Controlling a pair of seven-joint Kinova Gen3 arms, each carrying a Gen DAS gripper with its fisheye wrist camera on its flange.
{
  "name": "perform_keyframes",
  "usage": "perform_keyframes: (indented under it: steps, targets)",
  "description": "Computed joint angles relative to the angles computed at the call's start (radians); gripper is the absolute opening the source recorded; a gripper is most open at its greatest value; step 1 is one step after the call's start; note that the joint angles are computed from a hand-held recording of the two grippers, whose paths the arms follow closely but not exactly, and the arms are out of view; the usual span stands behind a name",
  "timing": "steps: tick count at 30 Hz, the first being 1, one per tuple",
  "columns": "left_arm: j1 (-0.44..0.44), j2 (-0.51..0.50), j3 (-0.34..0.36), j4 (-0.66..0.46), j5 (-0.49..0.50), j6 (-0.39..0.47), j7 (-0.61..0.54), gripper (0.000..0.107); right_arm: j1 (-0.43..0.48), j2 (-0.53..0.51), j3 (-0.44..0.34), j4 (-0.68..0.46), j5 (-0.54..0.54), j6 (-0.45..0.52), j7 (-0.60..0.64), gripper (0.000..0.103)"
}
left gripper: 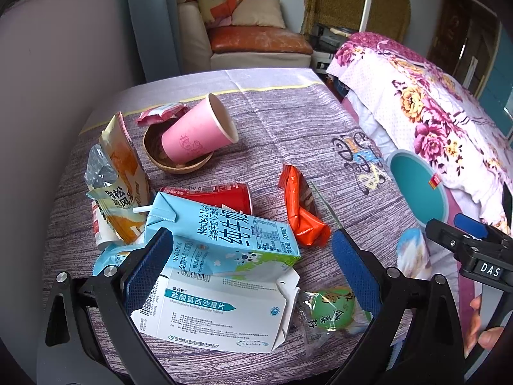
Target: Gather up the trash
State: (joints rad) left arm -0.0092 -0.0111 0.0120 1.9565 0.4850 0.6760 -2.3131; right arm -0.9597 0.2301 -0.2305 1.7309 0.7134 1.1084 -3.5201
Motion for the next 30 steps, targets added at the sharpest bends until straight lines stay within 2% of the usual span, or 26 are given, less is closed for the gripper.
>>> perform_keyframes:
  steps: [30]
  targets:
    - [-0.007, 0.024, 0.008, 0.008, -0.007, -0.023, -0.002, 0.099, 0.016, -0.002, 0.006, 0.018, -0.024, -0.039, 0.004, 0.097]
